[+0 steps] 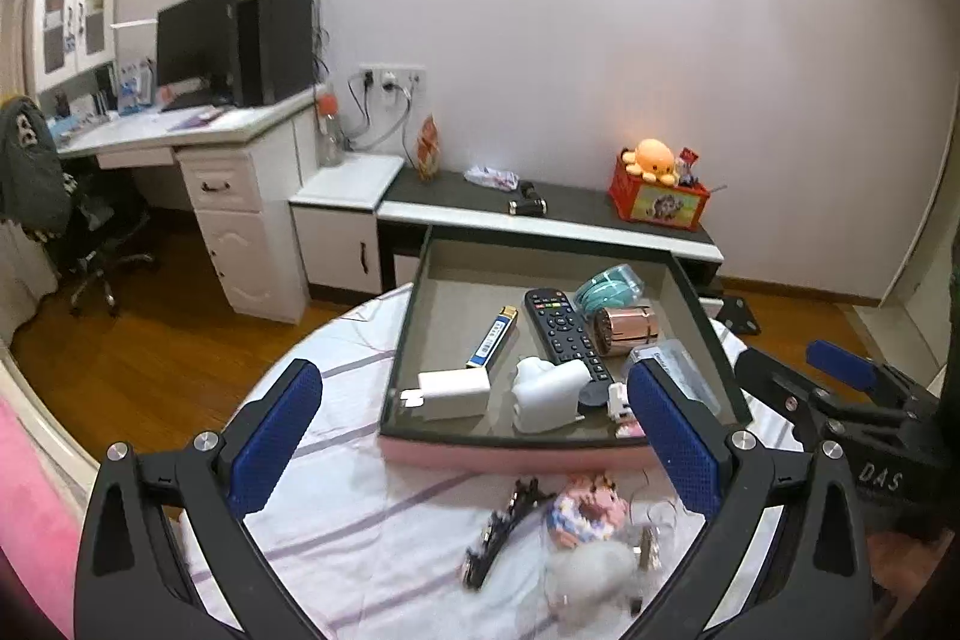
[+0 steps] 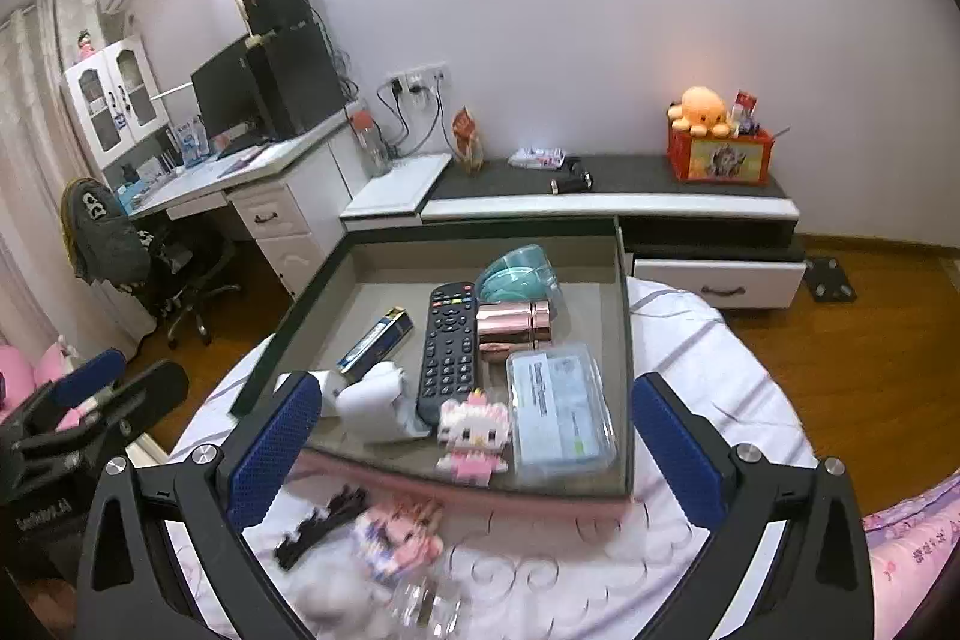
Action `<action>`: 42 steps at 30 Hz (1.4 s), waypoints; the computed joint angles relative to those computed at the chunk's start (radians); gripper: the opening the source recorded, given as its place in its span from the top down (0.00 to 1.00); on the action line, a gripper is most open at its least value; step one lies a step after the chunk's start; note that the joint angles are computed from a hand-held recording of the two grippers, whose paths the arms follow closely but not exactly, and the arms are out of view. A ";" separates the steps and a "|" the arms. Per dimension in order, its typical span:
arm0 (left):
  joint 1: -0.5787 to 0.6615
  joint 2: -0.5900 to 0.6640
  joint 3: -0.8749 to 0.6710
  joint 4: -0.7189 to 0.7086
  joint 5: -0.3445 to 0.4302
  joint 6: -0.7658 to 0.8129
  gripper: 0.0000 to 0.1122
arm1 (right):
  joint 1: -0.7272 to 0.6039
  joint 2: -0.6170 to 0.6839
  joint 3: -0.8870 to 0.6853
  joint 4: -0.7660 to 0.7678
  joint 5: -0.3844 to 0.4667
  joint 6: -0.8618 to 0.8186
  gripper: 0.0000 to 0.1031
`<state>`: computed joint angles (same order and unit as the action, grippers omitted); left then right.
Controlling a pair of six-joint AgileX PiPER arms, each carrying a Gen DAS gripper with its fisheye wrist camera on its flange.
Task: Organize rigid objects
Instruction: 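Withdraw both tools from the box and approach the hair clip and mug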
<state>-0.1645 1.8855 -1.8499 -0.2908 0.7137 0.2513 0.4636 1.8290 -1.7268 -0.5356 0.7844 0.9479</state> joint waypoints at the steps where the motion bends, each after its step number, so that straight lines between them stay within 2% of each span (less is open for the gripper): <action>1: 0.006 -0.051 0.061 -0.008 -0.026 0.015 0.08 | 0.023 -0.026 0.027 -0.039 0.006 0.036 0.00; 7: 0.042 -0.264 0.299 -0.038 -0.108 0.078 0.08 | 0.163 -0.162 0.159 -0.246 0.091 0.228 0.00; 10: 0.076 -0.356 0.410 -0.104 -0.133 0.146 0.08 | 0.243 -0.211 0.219 -0.327 0.165 0.308 0.00; 13: 0.090 -0.424 0.510 -0.106 -0.177 0.169 0.08 | 0.331 -0.266 0.297 -0.390 0.234 0.411 0.00; 17: 0.143 -0.482 0.631 -0.241 -0.202 0.308 0.08 | 0.425 -0.307 0.393 -0.424 0.310 0.492 0.00; 24: 0.149 -0.500 0.709 -0.234 -0.206 0.312 0.08 | 0.404 -0.333 0.465 -0.364 0.267 0.504 0.00; 42: 0.115 -0.508 0.743 -0.187 -0.218 0.294 0.08 | 0.410 -0.303 0.434 -0.365 0.251 0.481 0.00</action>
